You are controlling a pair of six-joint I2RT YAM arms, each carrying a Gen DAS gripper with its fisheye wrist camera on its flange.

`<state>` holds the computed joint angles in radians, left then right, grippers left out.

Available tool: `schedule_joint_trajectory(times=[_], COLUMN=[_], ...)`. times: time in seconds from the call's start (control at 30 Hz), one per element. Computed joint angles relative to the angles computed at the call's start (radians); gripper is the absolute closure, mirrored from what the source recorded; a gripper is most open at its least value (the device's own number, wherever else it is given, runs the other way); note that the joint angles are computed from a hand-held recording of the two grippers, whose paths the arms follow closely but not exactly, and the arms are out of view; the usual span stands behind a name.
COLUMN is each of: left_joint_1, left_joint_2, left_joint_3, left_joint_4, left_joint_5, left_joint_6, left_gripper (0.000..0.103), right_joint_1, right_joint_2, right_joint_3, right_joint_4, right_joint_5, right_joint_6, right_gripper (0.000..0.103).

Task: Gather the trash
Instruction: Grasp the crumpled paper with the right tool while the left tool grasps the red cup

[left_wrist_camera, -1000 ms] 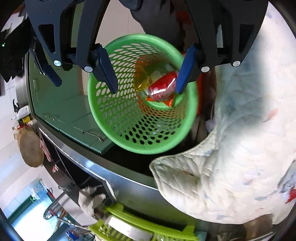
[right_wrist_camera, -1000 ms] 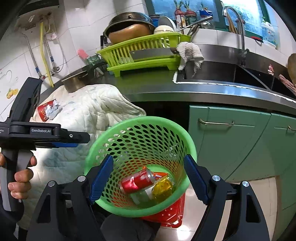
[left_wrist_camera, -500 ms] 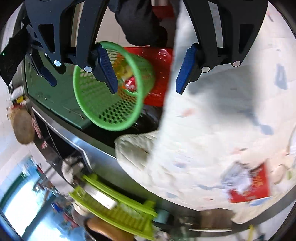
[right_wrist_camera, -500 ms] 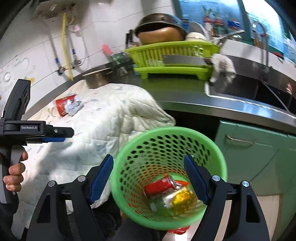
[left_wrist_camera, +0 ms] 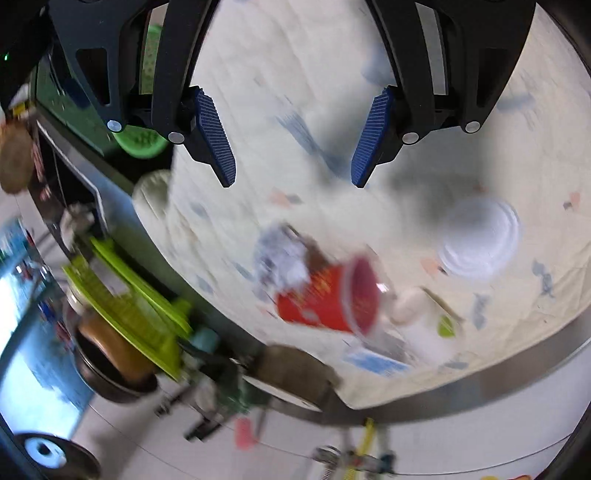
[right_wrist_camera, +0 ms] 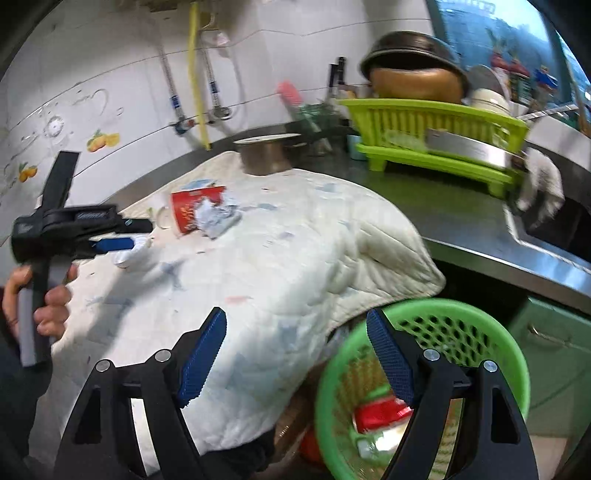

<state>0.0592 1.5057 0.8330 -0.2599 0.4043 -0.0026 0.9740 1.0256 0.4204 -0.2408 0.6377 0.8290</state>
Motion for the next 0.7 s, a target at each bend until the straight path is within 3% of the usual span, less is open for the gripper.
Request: schedule_joint_trajectory(times=[0.33, 0.6, 0.7], left_joint_1=[0.016, 0.013, 0.022], left_joint_2=[0.263, 0.407, 0.44], left_joint_3=[0.231, 0.358, 0.385], left_joint_4=[0.06, 0.054, 0.054], left_joint_5=[0.048, 0.084, 0.118], left_joint_6=[-0.082, -0.112, -0.115], left_gripper=[0.038, 0.04, 0.053], right_joint_1=[-0.171, -0.277, -0.311], right_joint_2=[0.348, 0.595, 0.678], right_joint_3=[0.193, 0.406, 0.486], right_joint_4=[0.289, 0.342, 0.347], right_joint_5=[-0.218, -0.377, -0.431], right_joint_6=[-0.266, -0.375, -0.405], right_gripper=[0.028, 0.027, 0.025])
